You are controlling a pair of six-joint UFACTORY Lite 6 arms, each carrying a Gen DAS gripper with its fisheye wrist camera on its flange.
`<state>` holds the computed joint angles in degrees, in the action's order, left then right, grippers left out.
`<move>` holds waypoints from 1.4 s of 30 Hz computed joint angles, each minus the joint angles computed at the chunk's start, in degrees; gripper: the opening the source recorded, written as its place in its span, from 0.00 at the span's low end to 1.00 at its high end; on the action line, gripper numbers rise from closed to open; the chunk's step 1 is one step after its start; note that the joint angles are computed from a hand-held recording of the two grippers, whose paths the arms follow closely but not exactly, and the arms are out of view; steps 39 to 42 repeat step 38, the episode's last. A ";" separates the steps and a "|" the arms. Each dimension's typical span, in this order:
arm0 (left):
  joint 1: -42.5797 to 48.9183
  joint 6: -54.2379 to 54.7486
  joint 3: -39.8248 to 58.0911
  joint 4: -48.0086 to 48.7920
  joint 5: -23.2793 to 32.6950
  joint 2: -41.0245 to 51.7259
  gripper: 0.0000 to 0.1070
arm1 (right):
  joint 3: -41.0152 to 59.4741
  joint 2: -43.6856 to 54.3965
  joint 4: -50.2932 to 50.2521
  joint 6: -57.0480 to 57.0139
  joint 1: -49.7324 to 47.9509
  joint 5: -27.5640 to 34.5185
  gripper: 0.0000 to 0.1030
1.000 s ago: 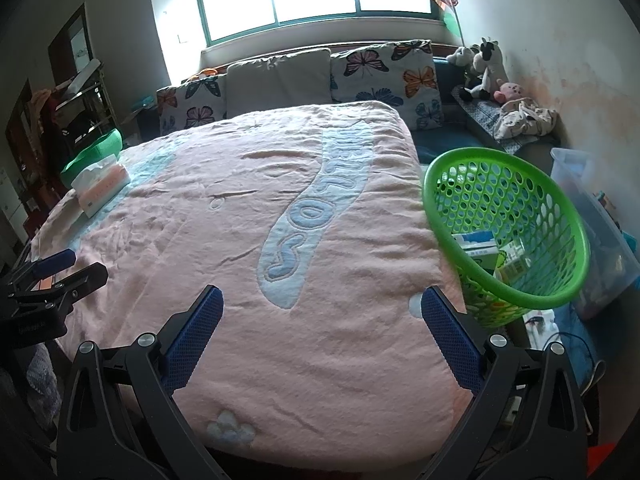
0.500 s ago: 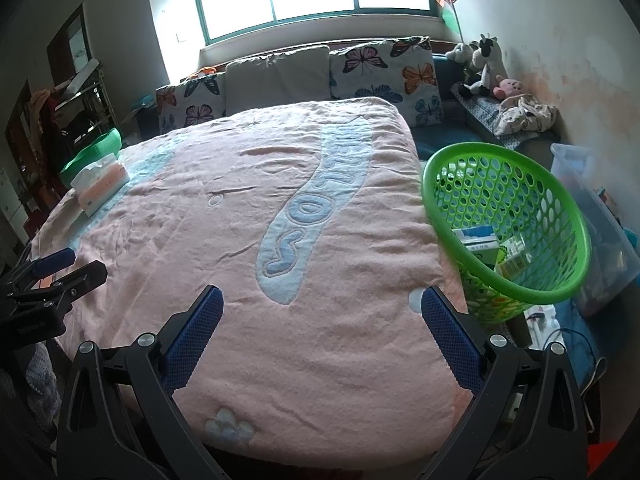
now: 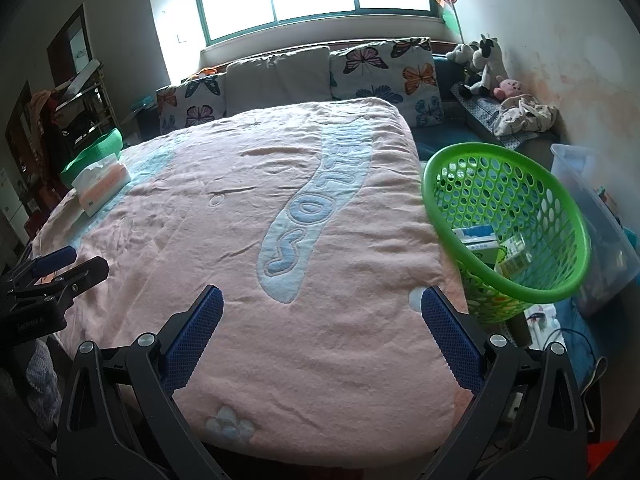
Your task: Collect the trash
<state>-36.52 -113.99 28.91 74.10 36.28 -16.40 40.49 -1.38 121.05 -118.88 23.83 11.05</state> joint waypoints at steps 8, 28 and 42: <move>-0.38 -0.17 0.40 -0.34 0.38 0.38 0.88 | 0.27 0.07 -1.93 2.01 0.17 -0.04 0.96; -0.74 -2.65 0.01 0.87 1.06 1.19 0.88 | 0.36 1.19 1.25 -0.77 1.04 0.23 0.96; -0.55 -3.20 0.34 0.41 1.70 2.08 0.88 | 0.52 1.35 -0.59 0.94 0.90 0.66 0.96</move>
